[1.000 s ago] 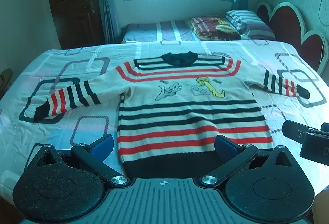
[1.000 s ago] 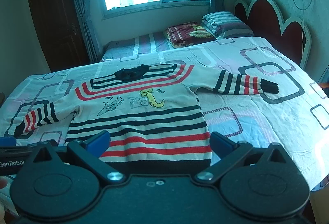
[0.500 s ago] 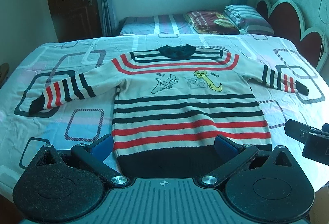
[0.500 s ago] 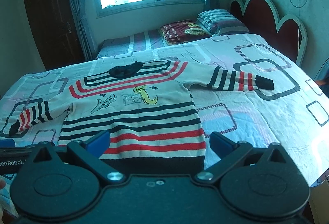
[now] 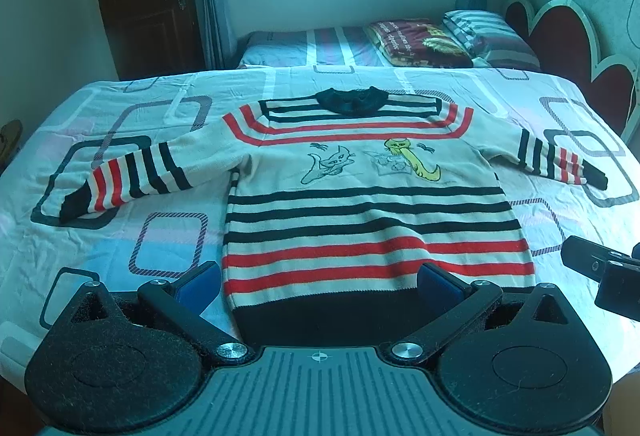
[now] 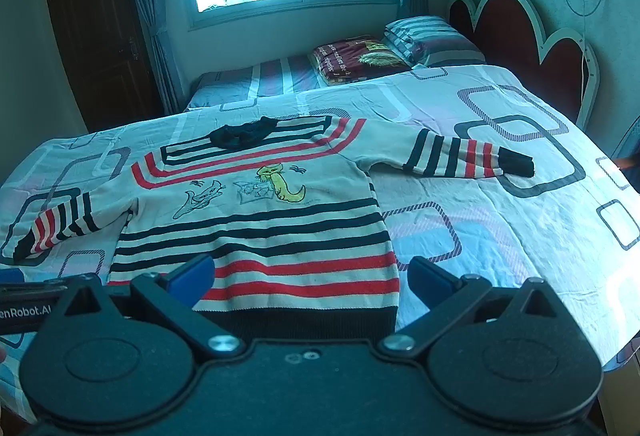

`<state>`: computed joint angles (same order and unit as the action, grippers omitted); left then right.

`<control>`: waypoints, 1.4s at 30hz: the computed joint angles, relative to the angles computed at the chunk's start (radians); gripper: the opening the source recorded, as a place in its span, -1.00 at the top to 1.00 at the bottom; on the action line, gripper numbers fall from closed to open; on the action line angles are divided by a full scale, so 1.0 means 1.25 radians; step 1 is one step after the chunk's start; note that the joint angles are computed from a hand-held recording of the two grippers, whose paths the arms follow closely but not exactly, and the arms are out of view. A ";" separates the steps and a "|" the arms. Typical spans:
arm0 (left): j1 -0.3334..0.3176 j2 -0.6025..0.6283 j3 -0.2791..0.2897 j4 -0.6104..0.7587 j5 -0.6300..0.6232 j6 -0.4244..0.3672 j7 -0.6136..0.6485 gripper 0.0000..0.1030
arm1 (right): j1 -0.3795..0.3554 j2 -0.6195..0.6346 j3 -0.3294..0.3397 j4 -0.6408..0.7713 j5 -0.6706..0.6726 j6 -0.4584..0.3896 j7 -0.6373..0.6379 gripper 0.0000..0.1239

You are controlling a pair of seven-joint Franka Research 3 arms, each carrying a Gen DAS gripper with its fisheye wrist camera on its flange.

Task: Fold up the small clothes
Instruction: 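Move both grippers toward the striped sweater's hem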

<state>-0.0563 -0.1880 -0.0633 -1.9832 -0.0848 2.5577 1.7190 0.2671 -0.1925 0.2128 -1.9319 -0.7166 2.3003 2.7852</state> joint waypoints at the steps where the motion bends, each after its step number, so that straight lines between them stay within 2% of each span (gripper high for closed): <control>1: 0.000 0.001 0.000 0.002 0.000 -0.001 0.001 -1.00 | -0.001 0.002 -0.001 0.001 0.001 0.000 -0.001 -0.65; 31: 0.019 0.088 -0.023 0.079 0.031 0.005 -0.037 -1.00 | 0.010 0.058 -0.031 0.056 -0.033 -0.022 0.007 -0.65; 42: 0.026 0.159 -0.039 0.150 0.079 0.002 -0.086 -1.00 | -0.002 0.078 -0.057 0.062 -0.061 0.015 0.038 -0.65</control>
<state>-0.0242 0.0113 -0.1127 -1.7951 0.0137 2.5605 1.6111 0.2651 -0.0949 0.1418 -1.8544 -0.7932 2.3195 2.8321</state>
